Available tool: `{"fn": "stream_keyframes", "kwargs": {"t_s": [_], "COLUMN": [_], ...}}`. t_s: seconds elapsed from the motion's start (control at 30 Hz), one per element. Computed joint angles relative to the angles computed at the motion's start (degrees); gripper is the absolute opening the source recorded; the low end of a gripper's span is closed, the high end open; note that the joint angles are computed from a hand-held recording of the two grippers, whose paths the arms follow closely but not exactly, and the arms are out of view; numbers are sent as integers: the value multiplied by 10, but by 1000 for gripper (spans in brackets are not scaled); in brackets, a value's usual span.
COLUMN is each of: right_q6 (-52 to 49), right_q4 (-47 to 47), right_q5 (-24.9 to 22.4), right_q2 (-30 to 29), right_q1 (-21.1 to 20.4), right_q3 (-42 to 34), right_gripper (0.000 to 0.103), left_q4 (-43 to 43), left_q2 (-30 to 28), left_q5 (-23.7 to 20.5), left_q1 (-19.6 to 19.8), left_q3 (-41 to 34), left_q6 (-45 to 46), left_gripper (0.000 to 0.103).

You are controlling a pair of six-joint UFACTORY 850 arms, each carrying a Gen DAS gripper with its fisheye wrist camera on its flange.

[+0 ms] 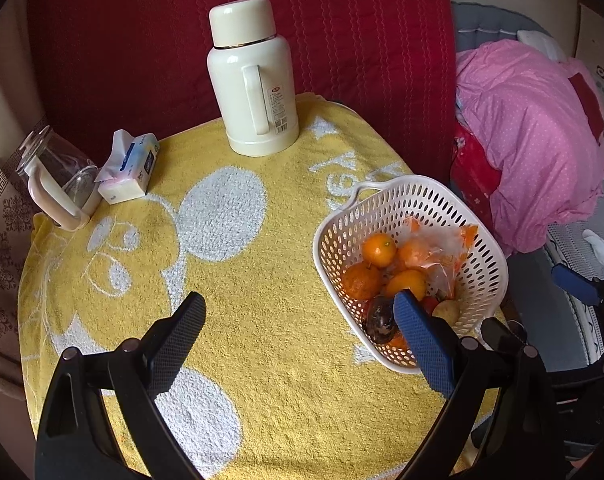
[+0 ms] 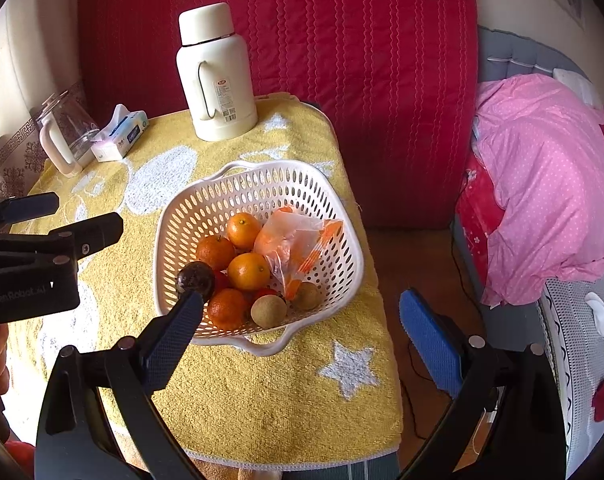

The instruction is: Organize fruits

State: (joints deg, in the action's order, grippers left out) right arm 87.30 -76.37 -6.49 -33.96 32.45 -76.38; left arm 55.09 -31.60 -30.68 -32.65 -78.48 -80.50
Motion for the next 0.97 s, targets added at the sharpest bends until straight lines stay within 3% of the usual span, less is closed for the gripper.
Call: {"fn": "stream_keyframes", "kwargs": {"t_s": [0.3,0.53,0.77,0.97], "right_q6": [-105,-158,-180,-163], "right_q4": [106,164,186,171], "right_q5": [2,-1,-3,-8], "right_q2": [-12,-18,-19,-13], "right_q1": [-5,-6,-6,0], "right_q3": [-13,-22,-24,-19], "right_gripper": [100,100,100,100], "left_q4": [-57,0,-42,-37], "left_q2": [-18,-15,-20,-5], "left_q5": [25,35,23,26], "left_q1": [10,7,10,13], "left_q3": [-20,-15,-24,-3], "left_q6": [60,16,65,36], "left_gripper": [98,98,98,98]}}
